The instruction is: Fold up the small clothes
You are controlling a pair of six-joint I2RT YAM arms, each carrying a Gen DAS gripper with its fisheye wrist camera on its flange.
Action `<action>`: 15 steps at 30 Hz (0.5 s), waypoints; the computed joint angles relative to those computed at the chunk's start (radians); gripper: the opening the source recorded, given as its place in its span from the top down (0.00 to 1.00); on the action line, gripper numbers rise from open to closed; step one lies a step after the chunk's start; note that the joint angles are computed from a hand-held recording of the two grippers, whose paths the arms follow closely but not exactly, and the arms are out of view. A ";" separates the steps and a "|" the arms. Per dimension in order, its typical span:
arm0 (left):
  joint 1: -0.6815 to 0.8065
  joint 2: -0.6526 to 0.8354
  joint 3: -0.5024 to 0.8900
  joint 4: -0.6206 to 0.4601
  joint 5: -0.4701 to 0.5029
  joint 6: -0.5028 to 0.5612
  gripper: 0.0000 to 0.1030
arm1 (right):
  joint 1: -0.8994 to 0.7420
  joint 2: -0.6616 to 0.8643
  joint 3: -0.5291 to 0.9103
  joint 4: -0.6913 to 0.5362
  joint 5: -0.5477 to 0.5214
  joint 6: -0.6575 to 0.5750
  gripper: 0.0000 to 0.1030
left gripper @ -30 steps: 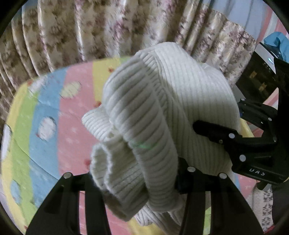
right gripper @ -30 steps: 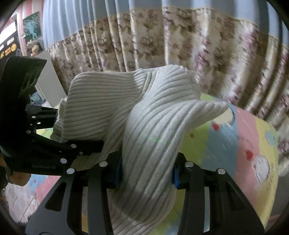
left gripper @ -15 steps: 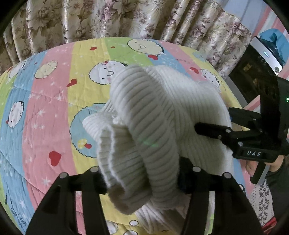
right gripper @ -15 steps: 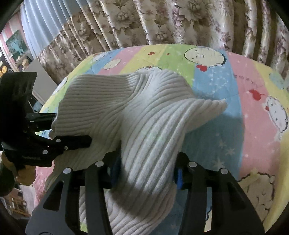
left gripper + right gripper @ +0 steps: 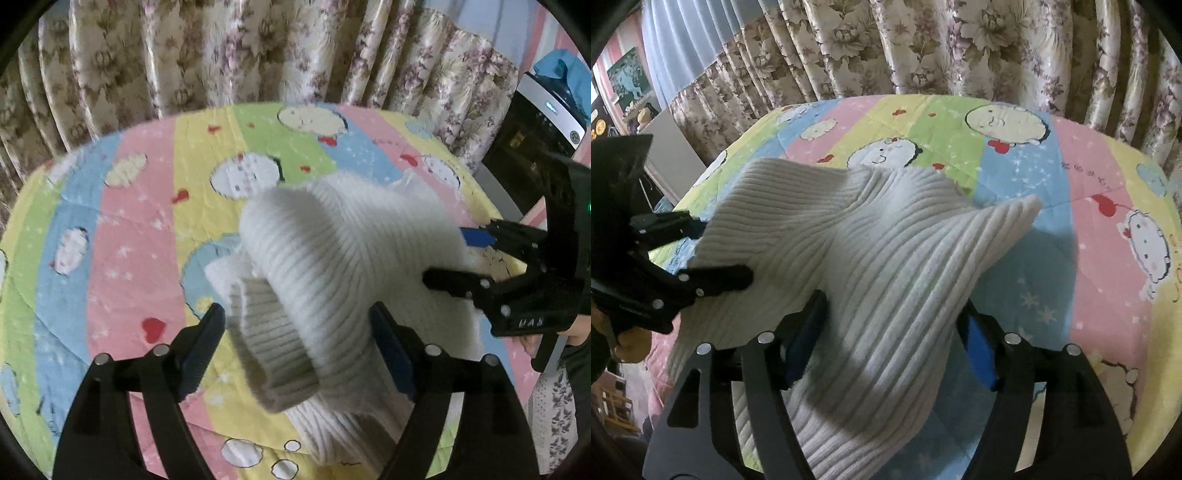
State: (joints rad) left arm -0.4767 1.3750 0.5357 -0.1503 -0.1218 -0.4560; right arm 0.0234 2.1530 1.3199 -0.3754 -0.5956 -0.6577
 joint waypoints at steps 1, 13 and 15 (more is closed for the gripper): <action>0.001 -0.025 0.003 -0.020 -0.006 -0.002 0.21 | -0.004 -0.014 -0.015 0.010 0.000 -0.003 0.28; 0.021 -0.081 0.019 -0.112 -0.199 -0.012 0.16 | -0.068 -0.285 -0.317 0.278 0.007 0.127 0.11; 0.035 -0.038 0.011 -0.086 -0.220 -0.017 0.16 | -0.072 -0.316 -0.373 0.326 0.016 0.159 0.10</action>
